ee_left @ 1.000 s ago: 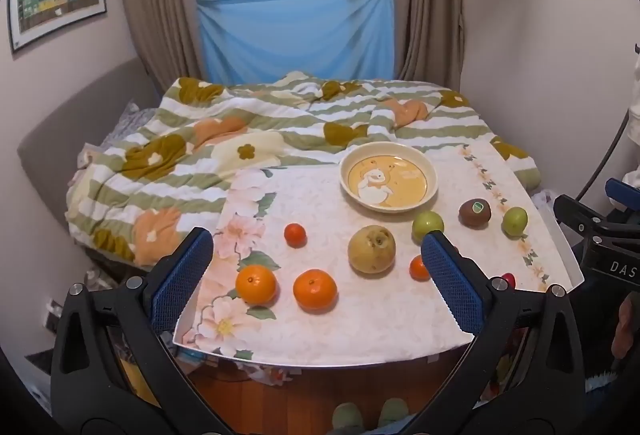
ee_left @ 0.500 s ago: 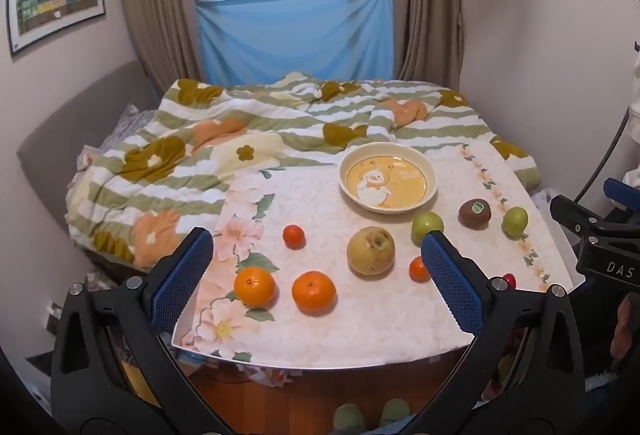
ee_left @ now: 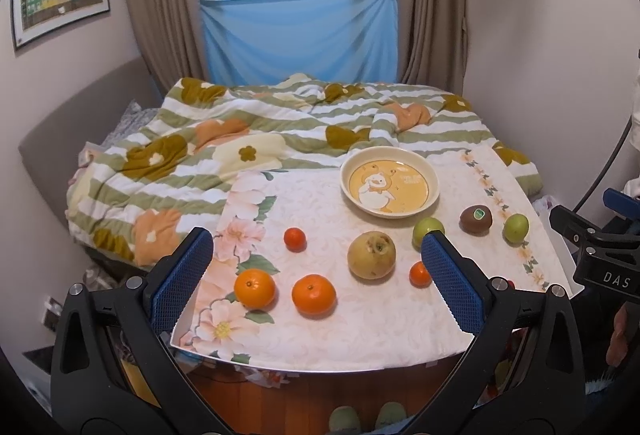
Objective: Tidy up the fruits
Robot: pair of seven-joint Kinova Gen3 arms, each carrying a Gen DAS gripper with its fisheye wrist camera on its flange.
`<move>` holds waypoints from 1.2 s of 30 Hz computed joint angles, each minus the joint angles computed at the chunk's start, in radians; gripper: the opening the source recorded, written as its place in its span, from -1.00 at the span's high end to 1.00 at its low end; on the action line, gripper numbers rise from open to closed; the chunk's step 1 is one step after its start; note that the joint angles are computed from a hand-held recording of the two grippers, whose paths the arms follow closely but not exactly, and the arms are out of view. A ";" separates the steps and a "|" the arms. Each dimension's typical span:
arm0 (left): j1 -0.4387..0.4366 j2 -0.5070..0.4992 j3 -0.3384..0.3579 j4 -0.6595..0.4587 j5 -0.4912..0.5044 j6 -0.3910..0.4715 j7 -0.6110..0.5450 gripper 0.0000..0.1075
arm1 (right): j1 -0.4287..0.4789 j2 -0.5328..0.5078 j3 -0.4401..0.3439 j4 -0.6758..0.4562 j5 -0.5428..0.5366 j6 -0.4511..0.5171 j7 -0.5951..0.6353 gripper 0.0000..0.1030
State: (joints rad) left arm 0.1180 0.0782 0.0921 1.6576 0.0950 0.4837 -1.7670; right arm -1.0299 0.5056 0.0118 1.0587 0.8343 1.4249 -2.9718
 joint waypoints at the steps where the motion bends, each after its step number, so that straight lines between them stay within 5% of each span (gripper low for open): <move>1: 0.005 0.003 -0.001 -0.003 -0.012 0.001 0.011 -0.92 | 0.001 -0.001 0.000 -0.001 -0.001 0.001 0.001 -0.99; 36: 0.008 -0.004 -0.003 -0.009 -0.034 0.009 0.057 -0.92 | 0.005 -0.011 -0.008 0.017 0.000 -0.004 -0.011 -0.99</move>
